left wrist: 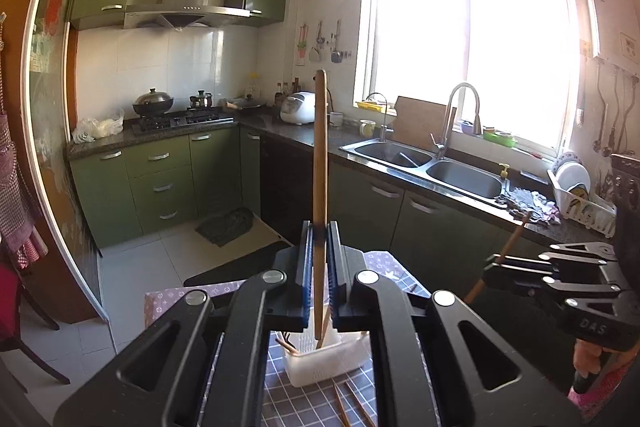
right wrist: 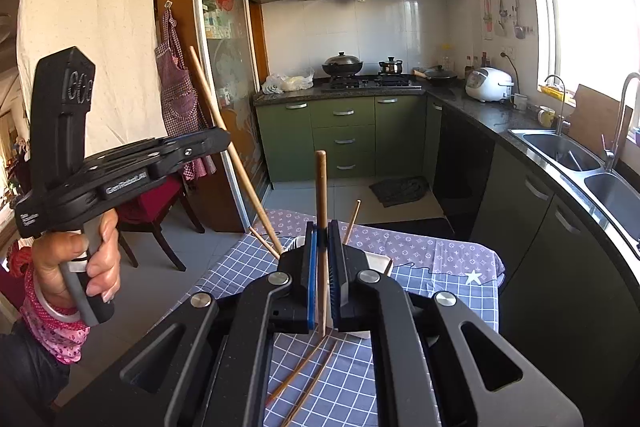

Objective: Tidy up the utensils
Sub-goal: 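Carry both chopsticks over the white holder while both tools release them inside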

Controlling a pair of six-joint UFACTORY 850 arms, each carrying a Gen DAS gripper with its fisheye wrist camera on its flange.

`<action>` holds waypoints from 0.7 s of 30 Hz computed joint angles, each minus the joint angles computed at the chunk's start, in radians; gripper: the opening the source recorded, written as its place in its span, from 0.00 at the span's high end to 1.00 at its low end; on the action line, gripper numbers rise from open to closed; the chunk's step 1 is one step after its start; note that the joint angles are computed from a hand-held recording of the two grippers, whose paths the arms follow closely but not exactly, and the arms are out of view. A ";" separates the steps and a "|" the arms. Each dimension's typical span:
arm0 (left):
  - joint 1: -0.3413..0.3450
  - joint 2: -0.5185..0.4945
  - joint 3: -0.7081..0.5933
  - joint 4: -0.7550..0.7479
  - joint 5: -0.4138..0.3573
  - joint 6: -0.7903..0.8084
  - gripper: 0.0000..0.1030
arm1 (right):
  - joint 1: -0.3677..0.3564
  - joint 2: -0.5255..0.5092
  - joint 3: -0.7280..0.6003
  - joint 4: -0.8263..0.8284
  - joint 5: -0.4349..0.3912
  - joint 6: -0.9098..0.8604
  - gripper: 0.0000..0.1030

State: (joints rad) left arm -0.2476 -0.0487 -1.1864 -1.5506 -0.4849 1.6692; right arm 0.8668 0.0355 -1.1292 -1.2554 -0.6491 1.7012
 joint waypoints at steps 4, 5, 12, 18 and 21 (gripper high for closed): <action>-0.031 -0.072 -0.042 0.050 0.059 -0.067 0.94 | 0.000 0.016 0.001 -0.006 -0.019 0.002 0.94; -0.039 -0.090 -0.048 0.076 0.075 -0.089 0.94 | 0.001 0.018 -0.003 -0.007 -0.024 -0.002 0.94; -0.062 -0.174 -0.066 0.300 0.119 -0.298 0.93 | -0.014 0.004 -0.065 -0.006 -0.044 -0.040 0.94; -0.052 -0.167 -0.039 0.273 0.097 -0.275 0.92 | -0.082 -0.042 -0.140 0.025 -0.022 -0.077 0.94; -0.045 -0.148 -0.031 0.244 0.082 -0.243 0.86 | -0.118 -0.074 -0.173 0.048 -0.015 -0.099 0.94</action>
State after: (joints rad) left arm -0.2929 -0.1970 -1.2175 -1.3063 -0.4025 1.4264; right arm 0.7485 -0.0382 -1.3020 -1.2078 -0.6637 1.6027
